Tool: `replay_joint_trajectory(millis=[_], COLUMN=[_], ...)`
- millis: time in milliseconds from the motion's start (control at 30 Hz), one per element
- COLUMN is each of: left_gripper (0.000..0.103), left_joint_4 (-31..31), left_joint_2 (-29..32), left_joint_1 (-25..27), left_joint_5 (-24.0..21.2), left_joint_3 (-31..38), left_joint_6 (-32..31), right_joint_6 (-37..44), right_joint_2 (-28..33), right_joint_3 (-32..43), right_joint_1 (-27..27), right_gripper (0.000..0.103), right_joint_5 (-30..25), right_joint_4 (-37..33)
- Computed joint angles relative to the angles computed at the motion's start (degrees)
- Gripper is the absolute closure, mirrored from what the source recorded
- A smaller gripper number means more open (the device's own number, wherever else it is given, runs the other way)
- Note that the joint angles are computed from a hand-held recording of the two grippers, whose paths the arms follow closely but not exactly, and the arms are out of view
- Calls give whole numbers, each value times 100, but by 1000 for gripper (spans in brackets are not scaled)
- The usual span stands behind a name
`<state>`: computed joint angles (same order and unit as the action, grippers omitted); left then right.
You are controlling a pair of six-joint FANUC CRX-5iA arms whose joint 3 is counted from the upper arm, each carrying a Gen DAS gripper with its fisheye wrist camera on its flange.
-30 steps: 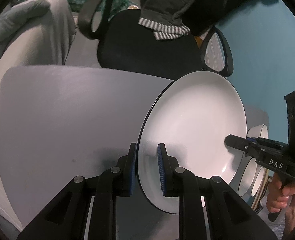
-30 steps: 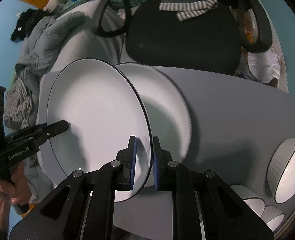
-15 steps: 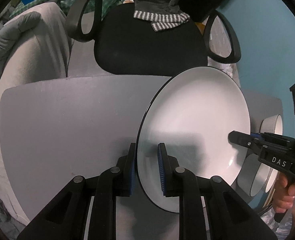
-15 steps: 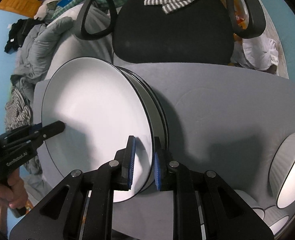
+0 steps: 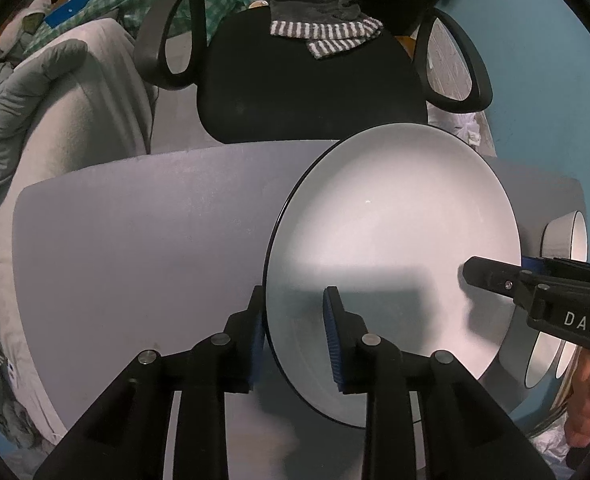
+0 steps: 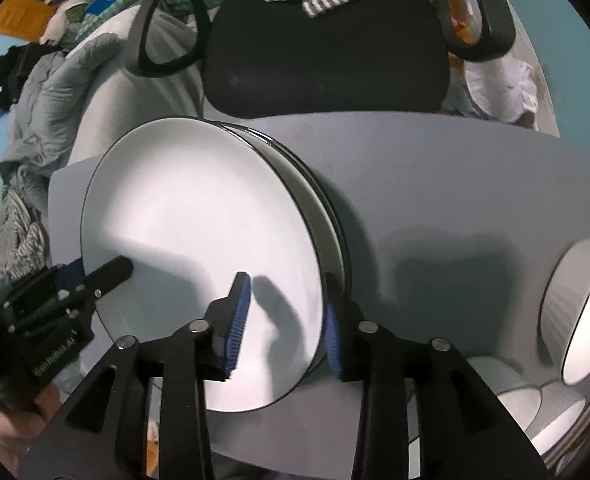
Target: Organize plates and bowls
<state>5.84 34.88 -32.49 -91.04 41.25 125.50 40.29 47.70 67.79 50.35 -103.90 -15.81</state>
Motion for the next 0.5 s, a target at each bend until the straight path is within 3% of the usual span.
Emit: replay_joint_trajectory(millis=[67,167,300,333,367,433,500], left_gripper=[63,61,61,61,59,57,57], left_joint_4=[4,55,119,107,90,42,10], left_joint_2=[-28,-92,-142,-144,-147,-146,-162], left_joint_1=[-5,8,23,15,9,-15,-34], left_joint_5=[23,62,45,28,9,-41,-66], left_joint_3=[-39,-132,-182,-167,-148,-89,-62], left_joint_6=[63,130,209,231,249,281,276], right_joint_6=[-157,-379,-502,-520,-530,-477,-352], right_joint_2=[16,-42,-27,15,108,276,76], right_joint_3=[60,39,128,221,387,675,325], right_joint_1=[4,-1,33,54,94,194,232], right_gripper=[61,50,46,46,39,38,38], right_joint_5=[-60,-3,-69,-160,-332,-613,-343], right_joint_4=[-21,-54,-5,35,141,408,455])
